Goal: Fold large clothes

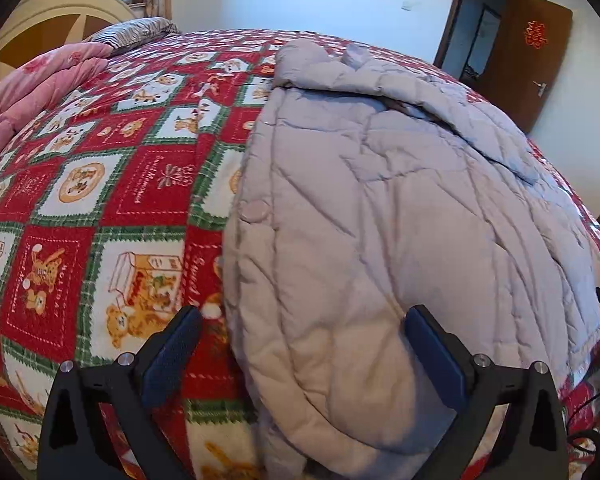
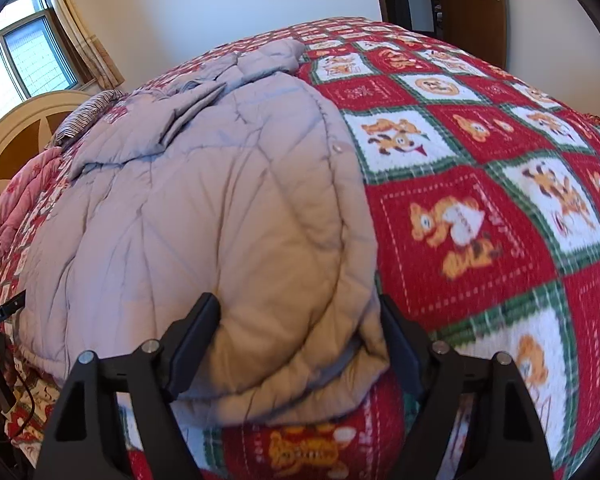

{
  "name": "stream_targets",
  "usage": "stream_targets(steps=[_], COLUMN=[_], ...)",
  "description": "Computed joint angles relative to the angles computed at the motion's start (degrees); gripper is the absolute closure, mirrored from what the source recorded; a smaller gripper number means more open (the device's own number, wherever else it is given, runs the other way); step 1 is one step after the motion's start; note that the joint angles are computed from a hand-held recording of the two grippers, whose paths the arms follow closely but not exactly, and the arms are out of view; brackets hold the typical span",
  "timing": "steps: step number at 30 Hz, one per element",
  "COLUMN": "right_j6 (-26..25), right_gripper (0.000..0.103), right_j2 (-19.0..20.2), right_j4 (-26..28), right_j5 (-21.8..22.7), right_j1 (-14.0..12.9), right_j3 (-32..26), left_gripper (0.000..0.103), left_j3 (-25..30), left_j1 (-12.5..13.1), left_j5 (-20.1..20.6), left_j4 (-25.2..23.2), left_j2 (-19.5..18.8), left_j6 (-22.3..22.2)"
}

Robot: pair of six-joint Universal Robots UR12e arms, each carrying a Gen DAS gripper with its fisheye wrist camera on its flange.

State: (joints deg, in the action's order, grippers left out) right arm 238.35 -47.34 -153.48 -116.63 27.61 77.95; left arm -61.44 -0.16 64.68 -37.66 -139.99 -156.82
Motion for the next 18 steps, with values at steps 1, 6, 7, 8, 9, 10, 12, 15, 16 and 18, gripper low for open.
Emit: stream_targets(steps=[1,6,7,8,9,10,12,15,16,18], right_j6=[0.1,1.3,1.4,1.4,1.4,1.4,1.2,0.7,0.4,0.0], right_gripper=[0.025,0.037,0.041,0.042,0.045,0.049,0.057,0.077,0.081,0.085], right_j2=[0.0,-0.1,-0.1,-0.1,0.0,0.0,0.0,0.0,0.0,0.1], right_j4=[-0.2,-2.0,-2.4,-2.6,-2.8,-3.0,-4.2,-6.0,-6.2,-6.9], right_j5=[0.0,0.3,0.4,0.3,0.2,0.2,0.4,0.0,-0.3,-0.8], right_j1=[0.1,0.6,0.7,0.8,0.9,1.0,1.0,1.1,1.2,1.4], right_j3=[0.1,0.7,0.8,0.8,0.8,0.9,1.2,1.4,1.4,1.4], left_gripper=[0.006,0.023,0.024,0.026,0.035,0.04,0.065,0.084,0.085,0.089], left_j3=[-0.5,-1.7,-1.7,-1.6,-1.5,-1.6,-2.1,-3.3,-3.3,-3.4], left_j1=[0.0,0.0,0.0,0.0,0.1,0.2,0.2,0.3,0.5,0.8], left_j5=[-0.7,-2.8,-2.9,-3.1,-3.7,-4.2,-4.4,-5.0,-5.7,-7.2], left_j4=[-0.1,-1.6,-1.8,-2.2,-2.5,-2.7,-2.0,1.1,1.4,2.1], left_j2=[0.3,1.3,1.3,1.2,1.2,1.3,1.6,2.2,2.3,2.5], left_j6=[0.7,3.8,3.7,3.7,3.7,4.0,5.2,6.2,6.1,5.6])
